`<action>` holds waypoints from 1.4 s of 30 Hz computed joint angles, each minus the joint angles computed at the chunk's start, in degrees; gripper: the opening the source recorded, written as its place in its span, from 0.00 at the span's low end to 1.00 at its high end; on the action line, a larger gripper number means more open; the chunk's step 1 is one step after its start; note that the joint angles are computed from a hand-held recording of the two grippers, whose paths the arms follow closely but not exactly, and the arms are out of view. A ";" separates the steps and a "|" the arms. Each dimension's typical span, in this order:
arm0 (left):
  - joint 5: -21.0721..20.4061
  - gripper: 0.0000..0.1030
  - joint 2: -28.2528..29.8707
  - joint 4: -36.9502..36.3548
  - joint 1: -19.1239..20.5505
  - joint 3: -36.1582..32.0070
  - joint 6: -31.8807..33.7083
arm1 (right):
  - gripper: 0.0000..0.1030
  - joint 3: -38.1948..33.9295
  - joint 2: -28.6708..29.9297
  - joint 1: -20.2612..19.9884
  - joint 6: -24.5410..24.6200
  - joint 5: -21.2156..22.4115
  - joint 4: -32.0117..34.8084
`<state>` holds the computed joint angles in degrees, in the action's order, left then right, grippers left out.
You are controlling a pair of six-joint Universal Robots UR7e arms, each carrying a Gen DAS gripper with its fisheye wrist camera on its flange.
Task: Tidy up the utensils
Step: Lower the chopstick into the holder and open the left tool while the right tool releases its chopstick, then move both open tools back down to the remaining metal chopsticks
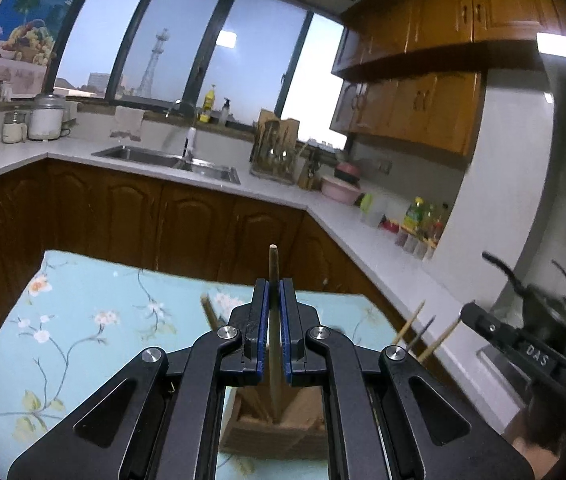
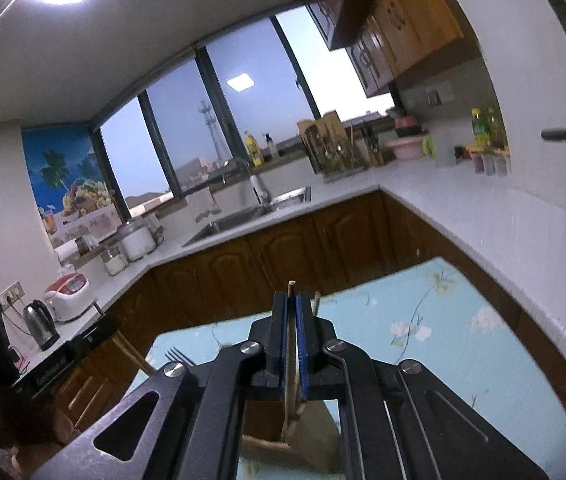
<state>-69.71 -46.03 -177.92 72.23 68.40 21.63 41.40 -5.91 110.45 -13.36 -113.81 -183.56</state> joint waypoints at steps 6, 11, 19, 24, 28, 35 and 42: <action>1.36 0.05 0.27 0.54 0.54 1.02 0.13 | 0.04 2.54 -0.90 -0.80 1.92 0.09 0.66; 2.04 0.05 0.20 1.47 0.68 0.39 0.07 | 0.04 1.91 -0.71 -0.69 1.87 -0.42 1.69; 2.23 0.05 0.14 3.79 0.78 -0.61 -0.49 | 0.09 1.61 -0.74 -1.04 3.25 -0.16 3.39; 1.83 0.17 -0.91 4.65 0.68 0.15 -1.38 | 0.25 4.59 -2.40 -1.32 5.13 1.52 1.92; 1.84 0.37 -3.01 2.60 0.35 3.24 -2.09 | 0.46 7.32 -3.87 -1.29 5.66 2.58 -0.50; 3.44 0.84 -8.78 -3.08 -0.07 12.58 -3.55 | 0.84 15.69 -7.83 -0.83 5.86 4.88 -6.28; 5.19 0.89 -15.62 -5.06 0.36 23.61 -5.26 | 0.90 27.28 -11.93 -0.37 7.09 4.47 -11.19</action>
<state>-64.52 -61.65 -182.98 72.59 92.00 16.38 68.68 -17.84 110.09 -6.27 -109.33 -194.75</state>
